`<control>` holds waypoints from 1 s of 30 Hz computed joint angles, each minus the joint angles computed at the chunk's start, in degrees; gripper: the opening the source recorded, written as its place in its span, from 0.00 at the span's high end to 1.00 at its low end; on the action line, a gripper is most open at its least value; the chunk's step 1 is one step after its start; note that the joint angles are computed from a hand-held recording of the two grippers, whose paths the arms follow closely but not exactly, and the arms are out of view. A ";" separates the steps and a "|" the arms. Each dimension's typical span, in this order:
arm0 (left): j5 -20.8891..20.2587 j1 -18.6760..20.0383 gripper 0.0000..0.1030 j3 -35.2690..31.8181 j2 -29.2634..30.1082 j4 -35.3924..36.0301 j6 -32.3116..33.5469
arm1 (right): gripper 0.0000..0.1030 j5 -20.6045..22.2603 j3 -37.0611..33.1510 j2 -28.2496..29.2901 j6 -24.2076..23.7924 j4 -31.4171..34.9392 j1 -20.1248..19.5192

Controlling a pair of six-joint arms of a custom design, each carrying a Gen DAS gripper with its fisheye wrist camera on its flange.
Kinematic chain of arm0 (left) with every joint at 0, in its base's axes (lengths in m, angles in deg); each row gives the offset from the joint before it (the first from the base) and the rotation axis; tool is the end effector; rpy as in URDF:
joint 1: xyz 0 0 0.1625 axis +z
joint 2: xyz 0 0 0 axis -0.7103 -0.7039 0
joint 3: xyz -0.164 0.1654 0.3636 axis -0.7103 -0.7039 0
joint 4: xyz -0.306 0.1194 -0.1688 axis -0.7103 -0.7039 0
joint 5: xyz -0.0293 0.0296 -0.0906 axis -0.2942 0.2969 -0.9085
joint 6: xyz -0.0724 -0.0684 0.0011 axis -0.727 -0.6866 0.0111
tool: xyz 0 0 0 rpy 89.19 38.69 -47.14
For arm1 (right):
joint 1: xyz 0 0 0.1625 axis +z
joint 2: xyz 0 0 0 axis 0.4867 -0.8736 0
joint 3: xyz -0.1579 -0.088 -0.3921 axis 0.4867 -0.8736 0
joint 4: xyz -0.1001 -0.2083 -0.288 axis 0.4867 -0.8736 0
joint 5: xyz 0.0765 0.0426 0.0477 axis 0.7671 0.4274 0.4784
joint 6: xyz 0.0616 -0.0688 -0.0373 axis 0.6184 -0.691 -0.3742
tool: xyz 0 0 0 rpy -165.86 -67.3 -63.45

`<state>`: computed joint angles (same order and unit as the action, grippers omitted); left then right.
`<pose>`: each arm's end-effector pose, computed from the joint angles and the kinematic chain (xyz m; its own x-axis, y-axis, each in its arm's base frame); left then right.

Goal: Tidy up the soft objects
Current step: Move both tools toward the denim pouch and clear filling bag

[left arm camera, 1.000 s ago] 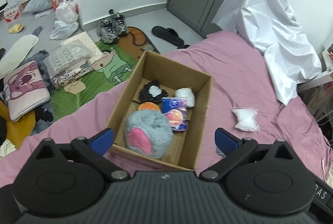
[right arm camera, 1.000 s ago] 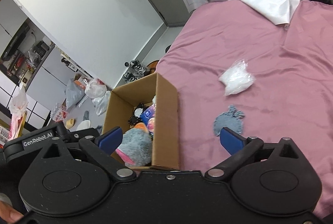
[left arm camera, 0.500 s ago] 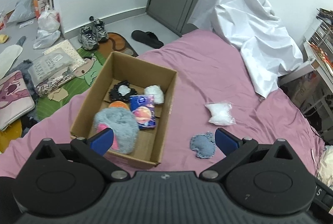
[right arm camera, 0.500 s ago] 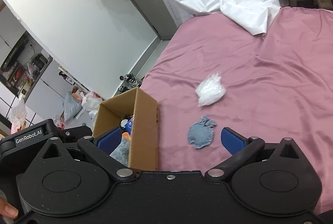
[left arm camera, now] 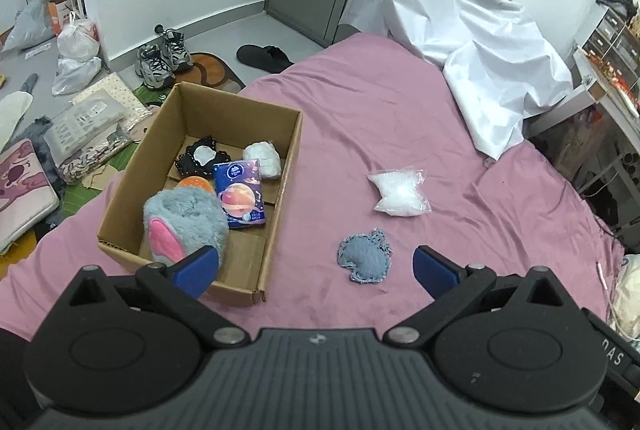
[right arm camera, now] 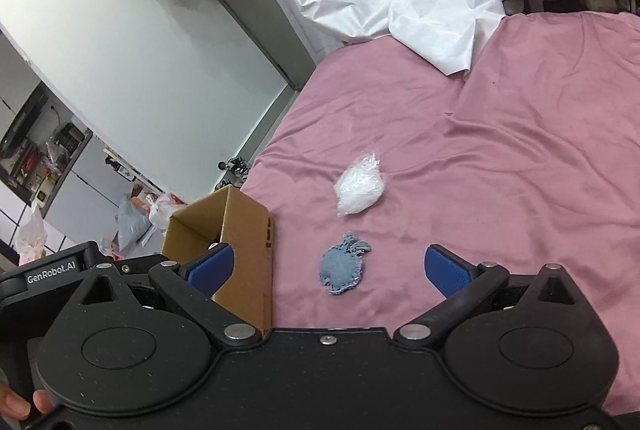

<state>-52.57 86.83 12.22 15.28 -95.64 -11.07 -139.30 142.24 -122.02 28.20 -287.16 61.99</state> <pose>-0.3281 -0.5529 0.0911 -0.8052 0.2276 -0.5476 0.4483 0.8380 -0.3109 0.1013 -0.4421 0.2253 -0.9189 0.3563 0.1695 0.0376 0.5067 -0.8613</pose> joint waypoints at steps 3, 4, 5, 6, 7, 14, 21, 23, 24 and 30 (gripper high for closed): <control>0.60 -0.16 0.00 -0.70 0.70 1.09 -1.53 | 0.01 2.21 0.89 -0.63 0.96 0.17 -1.63; 0.26 -0.07 0.00 -1.00 0.93 1.31 -1.53 | 0.01 3.13 1.29 -0.82 1.64 0.16 -2.21; -0.17 0.00 0.00 -1.25 1.16 1.28 -1.29 | 0.01 4.15 1.57 -0.94 2.33 0.04 -2.77; -0.43 0.01 0.00 -1.35 1.39 1.04 -0.97 | 0.01 5.26 1.82 -1.01 2.87 -0.30 -3.42; -0.45 -0.05 0.00 -1.48 1.69 0.87 -0.79 | 0.01 6.44 2.08 -0.96 3.36 -0.99 -4.12; -0.90 -0.13 0.01 -2.50 4.28 -1.00 -0.45 | 0.06 11.47 2.56 -0.78 5.33 -4.10 -7.50; -1.89 0.37 0.04 -4.59 7.92 -2.07 -2.03 | 0.09 16.17 1.97 -0.42 7.43 -5.04 -11.35; -2.29 0.53 0.07 -5.26 9.07 -2.13 -2.36 | 0.11 16.69 1.37 -0.14 7.50 -4.52 -11.96; -2.52 0.65 0.09 -5.70 9.67 -1.84 -2.77 | 0.11 17.11 1.14 -0.09 7.44 -4.11 -12.33; -3.67 1.49 0.17 -7.72 13.25 -1.58 -4.24 | 0.15 19.83 0.29 0.14 8.10 -1.88 -14.61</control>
<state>-56.24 88.32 4.50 28.54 -97.22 -15.31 -119.46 142.53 -121.89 36.30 -289.04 47.38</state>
